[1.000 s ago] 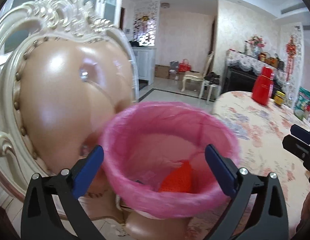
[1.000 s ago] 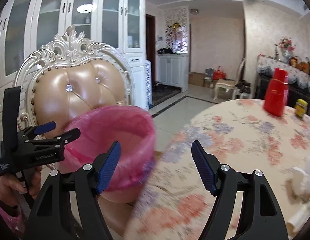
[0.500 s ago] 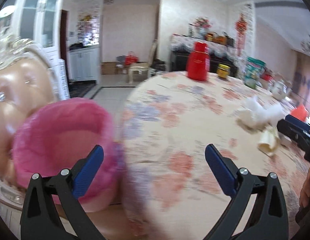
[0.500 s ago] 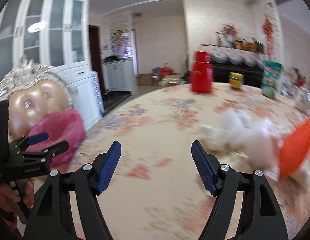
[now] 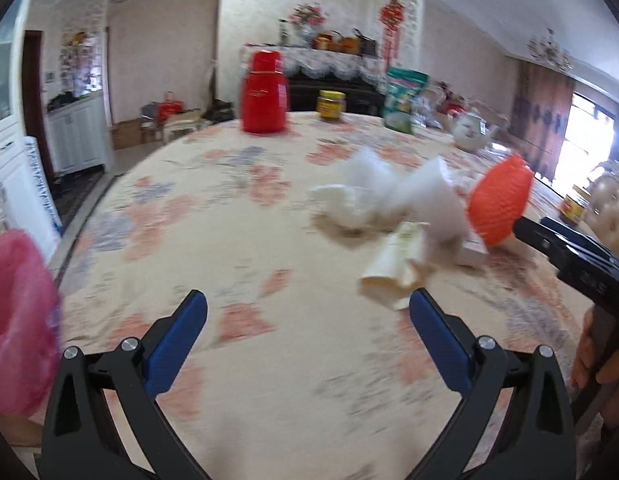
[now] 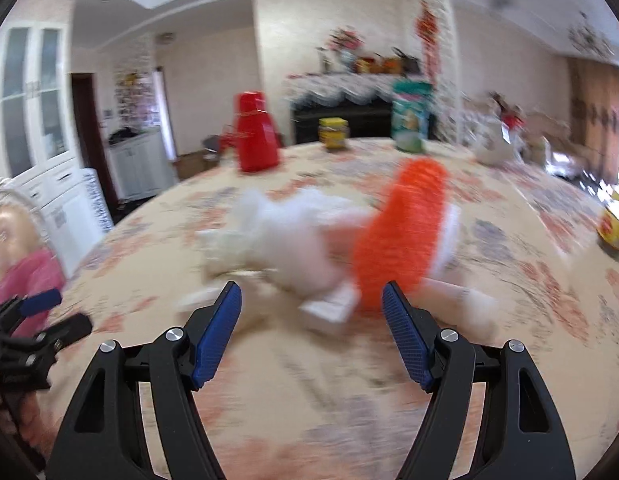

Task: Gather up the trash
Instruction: 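Move both tools back over the table toward the remaining trash, then grasp the second orange net with the right tool while the left tool grasps the beige paper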

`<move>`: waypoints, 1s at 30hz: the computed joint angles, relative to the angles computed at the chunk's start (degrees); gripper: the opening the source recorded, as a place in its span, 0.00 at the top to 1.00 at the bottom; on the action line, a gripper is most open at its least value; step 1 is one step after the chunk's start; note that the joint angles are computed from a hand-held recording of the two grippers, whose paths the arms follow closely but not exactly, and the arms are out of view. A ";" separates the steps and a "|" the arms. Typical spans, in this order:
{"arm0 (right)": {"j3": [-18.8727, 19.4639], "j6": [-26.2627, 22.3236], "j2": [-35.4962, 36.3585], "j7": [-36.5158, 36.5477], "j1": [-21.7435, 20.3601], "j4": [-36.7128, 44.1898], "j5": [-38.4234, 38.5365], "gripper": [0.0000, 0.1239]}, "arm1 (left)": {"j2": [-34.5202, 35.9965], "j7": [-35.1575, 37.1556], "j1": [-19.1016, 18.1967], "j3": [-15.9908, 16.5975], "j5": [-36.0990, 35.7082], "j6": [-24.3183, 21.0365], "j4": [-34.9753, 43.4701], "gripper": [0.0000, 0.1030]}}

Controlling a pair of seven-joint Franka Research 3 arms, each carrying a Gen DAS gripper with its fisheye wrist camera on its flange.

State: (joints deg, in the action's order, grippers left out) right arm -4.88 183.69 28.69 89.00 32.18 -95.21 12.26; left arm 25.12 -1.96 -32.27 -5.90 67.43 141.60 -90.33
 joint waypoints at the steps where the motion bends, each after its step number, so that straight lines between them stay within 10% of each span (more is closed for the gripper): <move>1: -2.04 -1.89 0.82 1.13 0.87 1.42 0.26 0.44 | 2.24 2.48 0.21 -0.54 -1.34 0.02 3.04 0.05; 15: 0.18 -13.39 13.88 7.99 -5.66 21.97 -6.10 0.49 | 19.51 23.63 -0.67 1.10 -22.77 -0.04 26.49 0.06; 22: 2.61 -10.09 11.88 4.20 -6.89 18.50 -5.43 0.81 | 22.73 27.31 -0.37 2.07 -31.26 -0.16 30.93 0.45; 30: 1.97 -6.92 10.23 5.13 -6.61 15.37 -2.91 0.84 | 25.33 31.42 -2.81 4.36 -32.41 -1.92 35.88 0.89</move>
State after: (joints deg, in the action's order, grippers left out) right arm -2.91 176.77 38.93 94.13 25.56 -79.84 9.35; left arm 50.45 29.46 -35.08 -1.55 35.02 139.68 -54.46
